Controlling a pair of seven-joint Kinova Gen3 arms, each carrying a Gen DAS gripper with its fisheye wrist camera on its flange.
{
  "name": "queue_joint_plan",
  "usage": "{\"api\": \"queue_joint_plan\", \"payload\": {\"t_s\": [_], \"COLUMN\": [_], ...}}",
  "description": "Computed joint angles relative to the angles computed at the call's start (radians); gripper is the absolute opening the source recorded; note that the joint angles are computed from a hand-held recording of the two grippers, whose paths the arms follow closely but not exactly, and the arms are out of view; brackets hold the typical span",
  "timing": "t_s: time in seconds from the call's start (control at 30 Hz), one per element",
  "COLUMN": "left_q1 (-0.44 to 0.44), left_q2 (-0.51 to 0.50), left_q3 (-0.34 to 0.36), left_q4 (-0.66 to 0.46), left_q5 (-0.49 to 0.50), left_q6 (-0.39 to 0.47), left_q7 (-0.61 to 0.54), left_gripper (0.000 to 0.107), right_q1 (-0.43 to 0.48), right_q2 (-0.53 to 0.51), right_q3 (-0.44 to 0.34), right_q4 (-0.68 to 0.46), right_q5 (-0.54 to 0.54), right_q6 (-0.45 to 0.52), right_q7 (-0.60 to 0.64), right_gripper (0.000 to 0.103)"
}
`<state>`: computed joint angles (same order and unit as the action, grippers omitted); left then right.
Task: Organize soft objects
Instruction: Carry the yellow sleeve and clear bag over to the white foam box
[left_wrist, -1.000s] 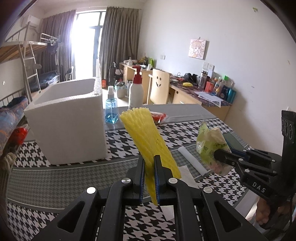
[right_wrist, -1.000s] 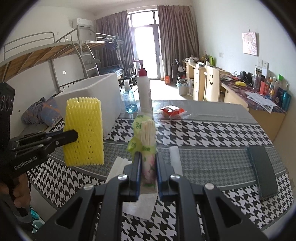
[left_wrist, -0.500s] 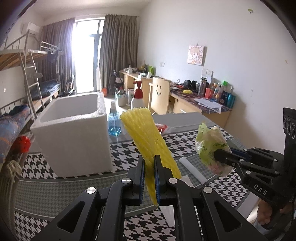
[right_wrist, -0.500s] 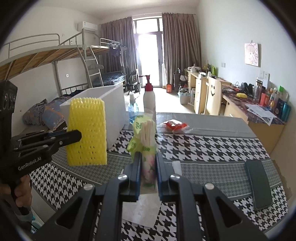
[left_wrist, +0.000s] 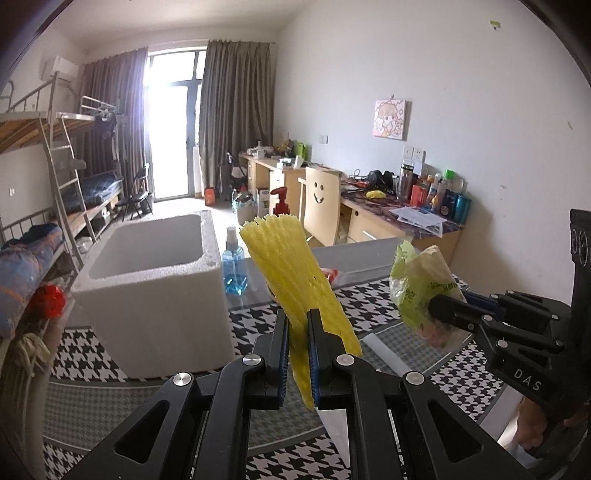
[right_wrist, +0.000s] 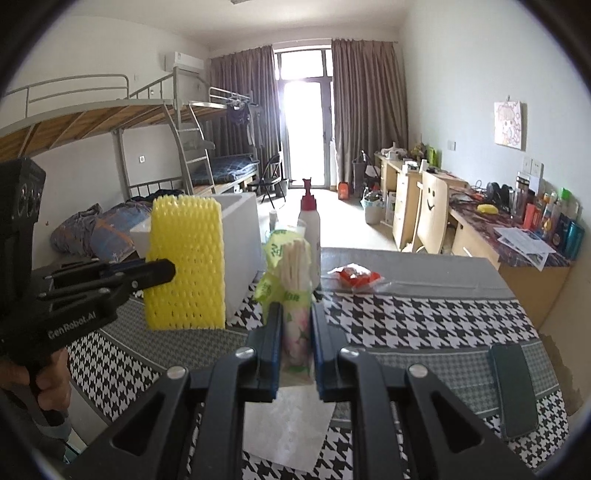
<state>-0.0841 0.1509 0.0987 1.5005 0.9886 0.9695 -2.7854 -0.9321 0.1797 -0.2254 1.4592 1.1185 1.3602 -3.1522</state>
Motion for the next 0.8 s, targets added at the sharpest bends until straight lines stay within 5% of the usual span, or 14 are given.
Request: {"api": "queue_joint_plan", "payload": {"t_s": [0.8], "left_q1": [0.012], "left_q2": [0.041], "left_q3": [0.034], "left_q4": [-0.112], "left_q5": [-0.021], "left_q6": [-0.059], "left_q7": [0.067], "left_gripper": [0.010], "right_q1": [0.049], "right_q2": [-0.008], "right_q3": [0.019], "right_q4": [-0.036], "right_q5": [0.041], "right_q6": [-0.071], "right_q7": [0.054], "right_gripper": [0.018]}}
